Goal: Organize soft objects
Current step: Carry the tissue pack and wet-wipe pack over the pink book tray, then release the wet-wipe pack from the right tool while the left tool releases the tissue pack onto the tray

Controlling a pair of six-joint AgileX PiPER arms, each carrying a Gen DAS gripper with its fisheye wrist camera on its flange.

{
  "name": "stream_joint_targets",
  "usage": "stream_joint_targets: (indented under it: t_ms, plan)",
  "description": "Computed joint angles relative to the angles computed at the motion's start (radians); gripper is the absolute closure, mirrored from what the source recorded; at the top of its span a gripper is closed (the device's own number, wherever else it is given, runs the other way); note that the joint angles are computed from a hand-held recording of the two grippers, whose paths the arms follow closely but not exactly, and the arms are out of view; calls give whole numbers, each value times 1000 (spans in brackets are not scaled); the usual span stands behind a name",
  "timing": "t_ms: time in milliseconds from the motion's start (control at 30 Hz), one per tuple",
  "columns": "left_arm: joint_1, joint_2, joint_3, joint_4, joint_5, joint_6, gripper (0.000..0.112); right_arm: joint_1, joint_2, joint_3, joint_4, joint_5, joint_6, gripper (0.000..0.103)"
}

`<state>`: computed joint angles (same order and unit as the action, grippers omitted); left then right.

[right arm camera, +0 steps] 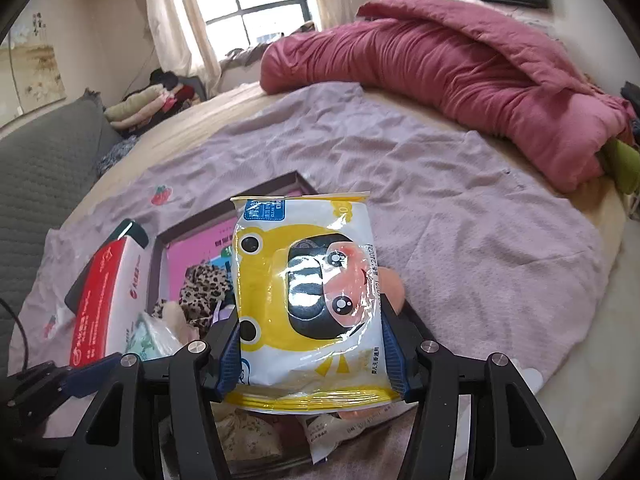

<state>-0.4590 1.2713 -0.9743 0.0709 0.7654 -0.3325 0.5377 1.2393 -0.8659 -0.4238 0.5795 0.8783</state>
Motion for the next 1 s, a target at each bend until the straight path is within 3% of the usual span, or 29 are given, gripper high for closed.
stream_joint_targets:
  t_ms: [267, 467, 567, 1000]
  plan:
    - [-5, 31, 17, 43, -40, -12, 58, -20, 92, -27, 90, -9, -107, 42]
    - [12, 42, 16, 26, -54, 8, 58, -80, 86, 11, 231, -79, -201, 37]
    - [20, 49, 8, 14, -54, 18, 58, -93, 57, 38, 251, -127, -198, 30]
    - [8, 37, 4, -8, -56, 52, 58, -78, -77, 105, 6, -155, 118, 29]
